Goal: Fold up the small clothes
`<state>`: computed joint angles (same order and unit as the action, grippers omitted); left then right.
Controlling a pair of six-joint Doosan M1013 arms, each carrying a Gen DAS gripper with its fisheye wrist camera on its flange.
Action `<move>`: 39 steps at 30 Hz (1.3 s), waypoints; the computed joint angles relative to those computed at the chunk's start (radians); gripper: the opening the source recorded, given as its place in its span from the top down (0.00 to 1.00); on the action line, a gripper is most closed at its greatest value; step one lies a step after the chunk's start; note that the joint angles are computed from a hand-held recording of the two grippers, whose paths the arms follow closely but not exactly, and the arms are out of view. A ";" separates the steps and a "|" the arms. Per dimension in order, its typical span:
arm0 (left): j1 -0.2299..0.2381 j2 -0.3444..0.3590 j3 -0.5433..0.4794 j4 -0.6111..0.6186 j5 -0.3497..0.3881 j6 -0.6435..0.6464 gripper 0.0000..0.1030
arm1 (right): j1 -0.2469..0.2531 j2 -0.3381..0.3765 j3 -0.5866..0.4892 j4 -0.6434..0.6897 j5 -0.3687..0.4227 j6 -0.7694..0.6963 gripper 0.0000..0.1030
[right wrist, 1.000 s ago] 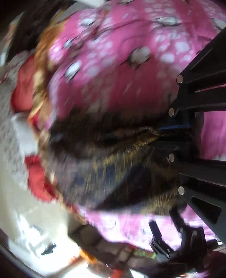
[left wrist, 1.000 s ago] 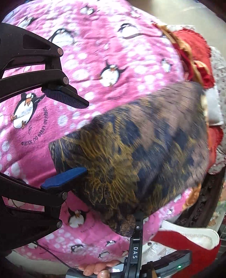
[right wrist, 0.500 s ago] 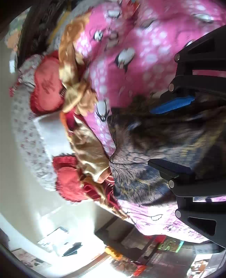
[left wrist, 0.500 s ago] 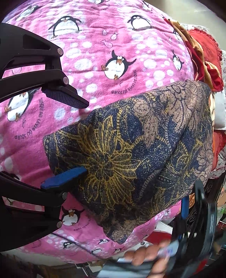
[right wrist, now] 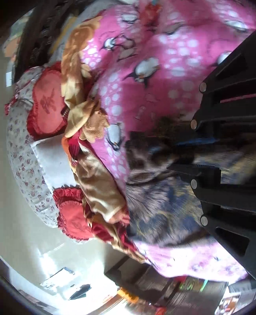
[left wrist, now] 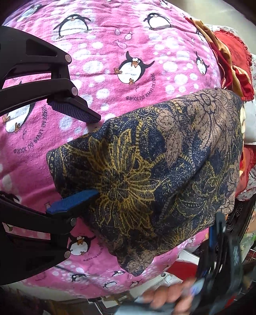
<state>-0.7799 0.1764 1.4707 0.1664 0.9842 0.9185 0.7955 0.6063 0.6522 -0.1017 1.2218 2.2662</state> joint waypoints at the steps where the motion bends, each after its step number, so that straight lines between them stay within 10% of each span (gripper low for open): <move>1: 0.001 0.001 -0.001 -0.001 0.000 -0.002 0.32 | 0.007 -0.010 0.008 0.010 0.008 -0.023 0.76; 5: -0.006 -0.001 0.003 0.012 0.001 -0.024 0.32 | 0.052 -0.034 0.044 -0.045 0.055 -0.121 0.52; 8: -0.015 0.001 0.002 0.022 0.010 -0.035 0.32 | 0.064 -0.026 0.058 -0.046 0.104 -0.182 0.94; 17: -0.034 -0.011 0.002 0.063 0.042 -0.070 0.32 | 0.063 -0.108 0.197 -0.129 0.034 -0.017 0.95; 24: -0.053 -0.007 -0.012 0.099 0.066 -0.081 0.32 | 0.106 -0.152 0.240 -0.082 -0.004 -0.052 0.76; 30: -0.064 0.000 -0.025 0.118 0.078 -0.106 0.32 | 0.124 -0.142 0.276 -0.163 0.100 -0.049 0.75; 36: -0.052 -0.007 -0.024 0.110 0.069 -0.105 0.32 | 0.096 -0.183 0.334 -0.088 0.025 0.004 0.73; 39: -0.035 -0.011 -0.022 0.089 0.038 -0.108 0.32 | 0.097 -0.198 0.338 -0.130 -0.044 0.041 0.42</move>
